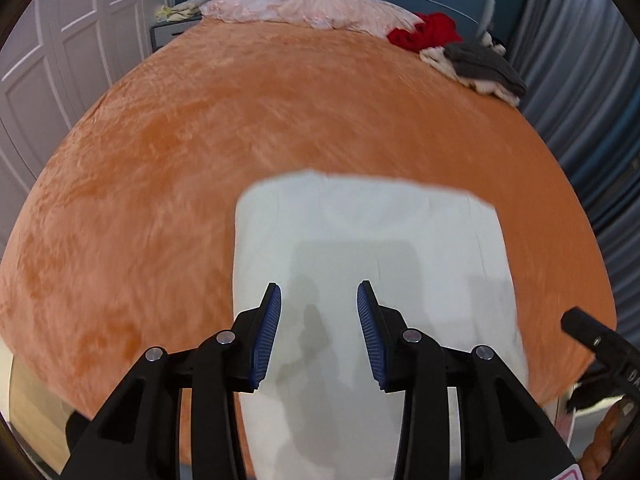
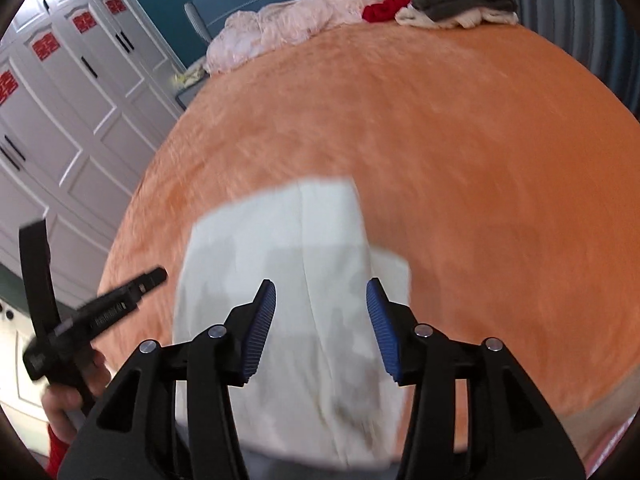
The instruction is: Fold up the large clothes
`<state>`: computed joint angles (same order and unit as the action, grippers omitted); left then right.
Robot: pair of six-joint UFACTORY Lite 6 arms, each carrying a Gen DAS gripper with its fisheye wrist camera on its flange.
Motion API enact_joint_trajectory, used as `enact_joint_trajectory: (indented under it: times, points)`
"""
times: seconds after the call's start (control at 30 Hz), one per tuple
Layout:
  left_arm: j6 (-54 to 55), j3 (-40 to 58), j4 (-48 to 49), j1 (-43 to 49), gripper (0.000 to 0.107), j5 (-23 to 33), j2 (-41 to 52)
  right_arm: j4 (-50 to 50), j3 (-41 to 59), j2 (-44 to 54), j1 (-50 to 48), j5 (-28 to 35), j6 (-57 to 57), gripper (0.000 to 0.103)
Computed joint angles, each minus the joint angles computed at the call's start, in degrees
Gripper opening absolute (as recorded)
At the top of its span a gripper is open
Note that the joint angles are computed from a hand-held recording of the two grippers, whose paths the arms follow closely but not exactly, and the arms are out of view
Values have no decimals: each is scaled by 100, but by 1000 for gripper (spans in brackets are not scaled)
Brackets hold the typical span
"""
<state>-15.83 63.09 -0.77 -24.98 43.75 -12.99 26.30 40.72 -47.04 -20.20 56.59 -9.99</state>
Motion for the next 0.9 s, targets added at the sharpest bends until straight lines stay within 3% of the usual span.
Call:
enact_joint_trajectory:
  times: [0.13, 0.23, 0.3, 0.37, 0.43, 0.63, 0.9]
  points:
    - [-52, 889, 32, 122, 37, -181, 1274, 14, 462, 1759, 757, -1289, 424, 52]
    - [-88, 1206, 68, 194, 37, -319, 1875, 6, 598, 2757, 788, -1791, 409, 53]
    - [-109, 1341, 39, 201, 37, -454, 2283, 251, 608, 3227, 927, -1947, 295, 45]
    - [-262, 1322, 171, 126, 37, -627, 2515, 387, 295, 3204, 1028, -2190, 70, 26]
    - [-416, 1283, 381, 12, 37, -802, 2641, -236, -81, 2821, 1298, -2592, 594, 18]
    - [-886, 1182, 937, -294, 37, -1224, 2967, -494, -694, 3041, 1410, -3454, 929, 17]
    - [-1785, 1029, 1854, -476, 37, -1790, 3379, -1838, -824, 3562, 1912, -4213, 2256, 23]
